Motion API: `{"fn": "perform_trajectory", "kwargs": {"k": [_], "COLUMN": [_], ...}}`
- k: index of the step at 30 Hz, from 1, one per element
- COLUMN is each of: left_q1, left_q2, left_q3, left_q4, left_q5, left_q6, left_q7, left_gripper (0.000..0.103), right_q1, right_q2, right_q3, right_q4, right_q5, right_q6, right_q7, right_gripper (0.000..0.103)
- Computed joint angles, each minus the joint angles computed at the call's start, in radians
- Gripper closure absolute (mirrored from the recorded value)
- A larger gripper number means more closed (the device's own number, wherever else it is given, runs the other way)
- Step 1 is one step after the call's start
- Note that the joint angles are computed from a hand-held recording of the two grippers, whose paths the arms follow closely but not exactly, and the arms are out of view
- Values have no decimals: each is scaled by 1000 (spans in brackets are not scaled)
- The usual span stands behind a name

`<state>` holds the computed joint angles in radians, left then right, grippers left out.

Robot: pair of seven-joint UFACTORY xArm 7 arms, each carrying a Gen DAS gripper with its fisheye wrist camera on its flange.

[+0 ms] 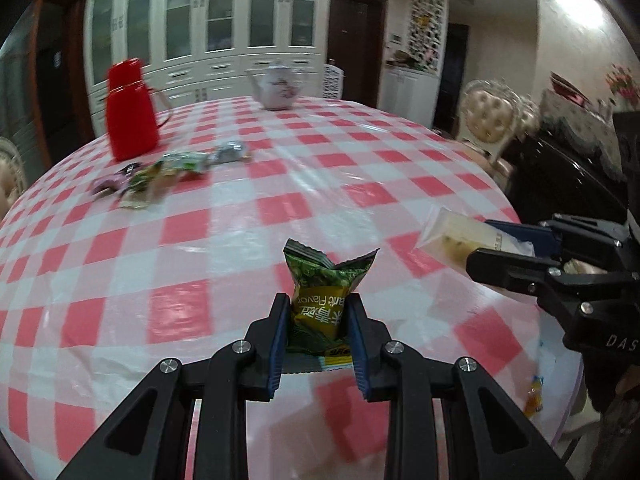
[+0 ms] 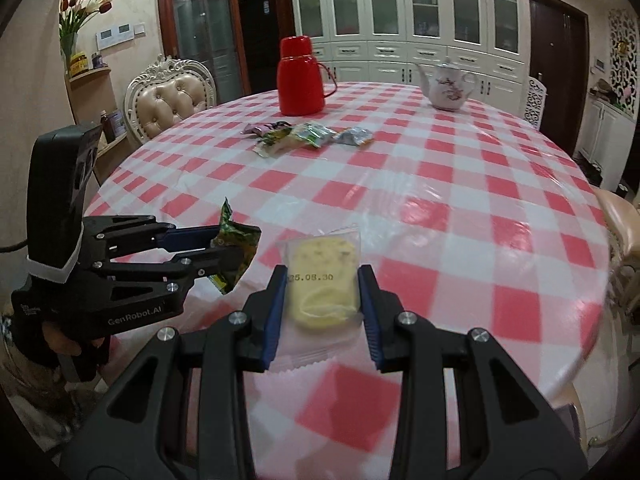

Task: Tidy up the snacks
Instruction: 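Carry the bread pack and green candy off the table toward the box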

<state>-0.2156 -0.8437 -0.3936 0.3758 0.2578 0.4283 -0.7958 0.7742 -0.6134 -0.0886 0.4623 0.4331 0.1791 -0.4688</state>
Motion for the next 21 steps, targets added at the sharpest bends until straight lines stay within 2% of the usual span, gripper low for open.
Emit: {"fn": "perform_trajectory", "kwargs": {"k": [10,21], "left_q1": [-33,-87], "left_q2": [192,420], "left_q3": [-89,-150], "left_q4": [126,296], "left_q5": [47,165], "left_q6": [-25,-42], "left_q7": [-15,-31], "left_gripper": [74,74], "right_q1": [-150,-387], "right_q2": [-168,-351], "right_q3": [-28,-51], "right_q4": [-110,-190], "right_q5": [-62,-159], "right_q6": [99,244], "right_q7": [-10,-48], "right_gripper": [64,64]}}
